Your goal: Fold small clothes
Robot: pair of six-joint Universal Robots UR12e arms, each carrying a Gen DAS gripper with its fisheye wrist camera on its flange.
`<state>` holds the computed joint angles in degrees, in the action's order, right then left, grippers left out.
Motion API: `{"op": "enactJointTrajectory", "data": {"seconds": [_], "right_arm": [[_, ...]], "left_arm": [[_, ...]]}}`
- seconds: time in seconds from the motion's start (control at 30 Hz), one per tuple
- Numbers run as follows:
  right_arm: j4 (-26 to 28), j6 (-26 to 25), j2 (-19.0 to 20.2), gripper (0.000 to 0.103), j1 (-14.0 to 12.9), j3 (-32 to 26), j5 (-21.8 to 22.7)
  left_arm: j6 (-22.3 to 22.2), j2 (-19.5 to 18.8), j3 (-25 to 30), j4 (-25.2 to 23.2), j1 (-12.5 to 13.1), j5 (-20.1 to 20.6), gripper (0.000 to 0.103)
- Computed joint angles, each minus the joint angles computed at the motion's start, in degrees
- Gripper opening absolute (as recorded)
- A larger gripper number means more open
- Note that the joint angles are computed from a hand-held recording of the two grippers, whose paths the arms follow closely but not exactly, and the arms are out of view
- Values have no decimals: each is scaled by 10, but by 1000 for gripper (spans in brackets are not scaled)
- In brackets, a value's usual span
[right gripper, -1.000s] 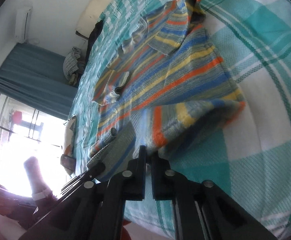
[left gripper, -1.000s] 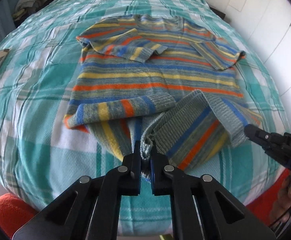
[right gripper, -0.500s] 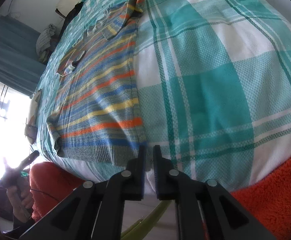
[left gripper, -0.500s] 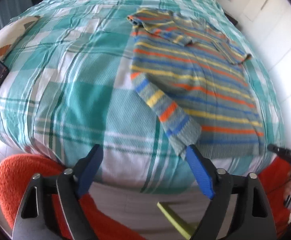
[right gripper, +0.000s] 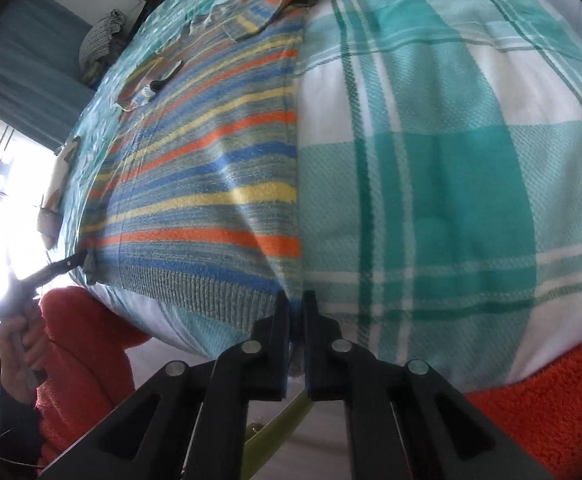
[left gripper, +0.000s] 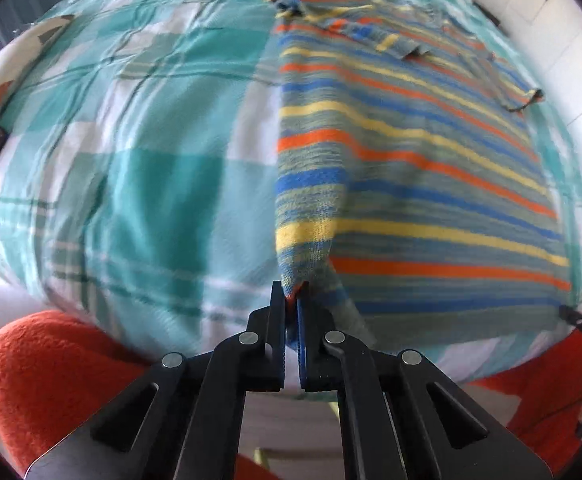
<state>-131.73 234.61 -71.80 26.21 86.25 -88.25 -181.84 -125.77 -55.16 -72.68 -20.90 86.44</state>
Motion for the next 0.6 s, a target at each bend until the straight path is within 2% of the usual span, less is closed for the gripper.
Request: {"op": "enactJointTrajectory", "data": {"seconds": [0.03,0.1,0.2,0.33,0.4,0.47,0.5,0.53,0.6], "right_arm": [[7,2,5,5,-1,-4,3],[30,-2,16,5,-2,-16,4],[45,-7,23,5,-5,-26,4],[34,3,17,5,-7,-18,9],[31,12,14,15,-6,-16,14],[62,7,9,34,-4,-25,2],[81,-7,6,37,-2,-34,-19],[110,-29,6,42,1,-50,-51],[150,-87,15,48,3,-87,-116]], "left_arm": [[-2,0,-5,-5,3,8,2],[-12,-2,-8,-13,11,-9,2],[13,4,-15,7,3,24,3],[17,14,-23,5,3,40,3],[21,22,-31,-4,3,74,6],[14,35,-43,0,10,79,7],[12,41,-46,11,14,83,12],[15,42,-44,28,14,94,23],[34,40,-32,70,14,116,38]]}}
